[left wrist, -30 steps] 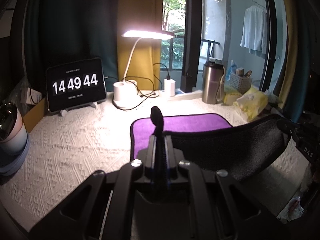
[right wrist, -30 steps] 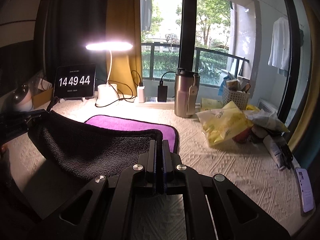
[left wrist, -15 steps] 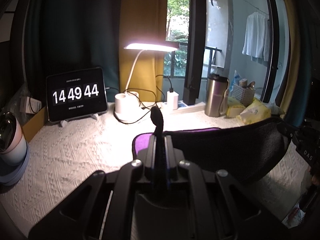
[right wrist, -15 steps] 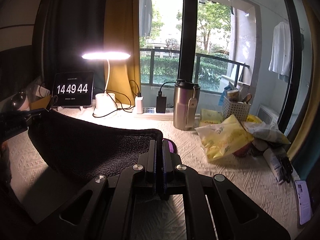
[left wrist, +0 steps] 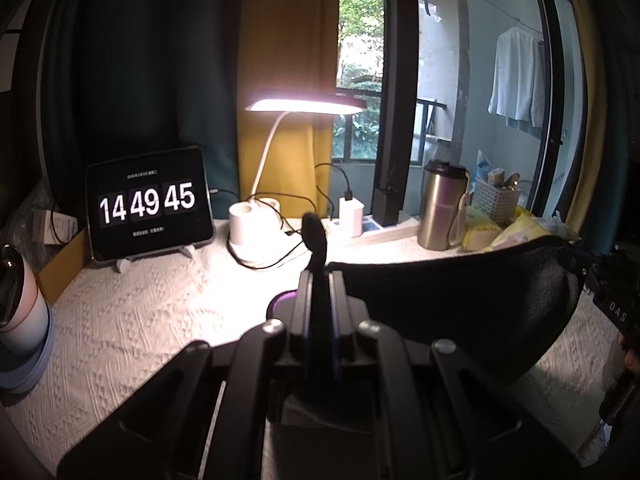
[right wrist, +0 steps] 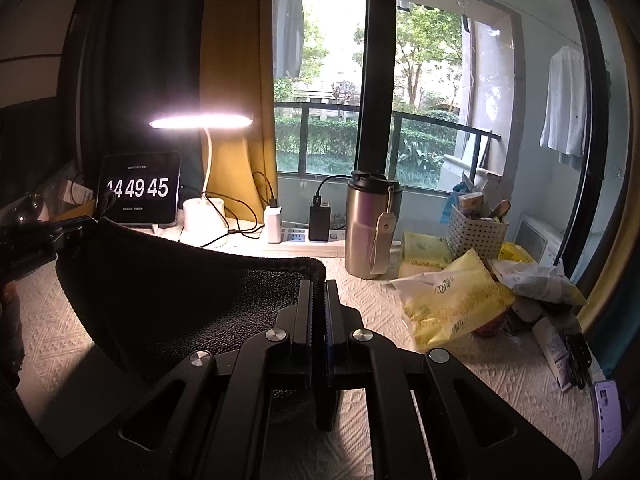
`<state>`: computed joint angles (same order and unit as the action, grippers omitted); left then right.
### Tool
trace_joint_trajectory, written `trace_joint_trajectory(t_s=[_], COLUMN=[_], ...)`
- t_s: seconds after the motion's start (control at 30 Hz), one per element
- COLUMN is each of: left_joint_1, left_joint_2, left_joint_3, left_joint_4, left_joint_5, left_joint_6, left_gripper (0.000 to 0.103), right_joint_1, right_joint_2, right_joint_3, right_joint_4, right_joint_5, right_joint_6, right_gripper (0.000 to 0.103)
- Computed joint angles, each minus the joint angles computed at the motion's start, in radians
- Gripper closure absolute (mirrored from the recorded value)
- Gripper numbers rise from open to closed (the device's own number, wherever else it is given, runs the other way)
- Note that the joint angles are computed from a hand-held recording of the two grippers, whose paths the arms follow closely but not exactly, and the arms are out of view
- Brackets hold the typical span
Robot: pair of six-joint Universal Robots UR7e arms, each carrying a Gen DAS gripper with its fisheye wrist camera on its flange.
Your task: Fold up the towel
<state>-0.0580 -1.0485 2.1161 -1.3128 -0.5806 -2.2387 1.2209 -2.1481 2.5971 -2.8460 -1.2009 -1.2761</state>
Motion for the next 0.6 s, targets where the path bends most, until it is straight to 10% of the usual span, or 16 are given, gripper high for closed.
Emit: trace_joint_trajectory(t_s=[0.6], left_joint_1=[0.064], left_joint_2=[-0.018], left_joint_3=[-0.003], left_joint_4=[0.027], left_joint_5=[0.086], left_joint_6=[0.017], left_gripper=[0.095], right_joint_1=[0.074], right_joint_2=[0.143], right_joint_3=[-0.040], right_joint_4=[-0.120], right_joint_5=[-0.053], right_joint_6=[0.049], right_gripper=[0.098])
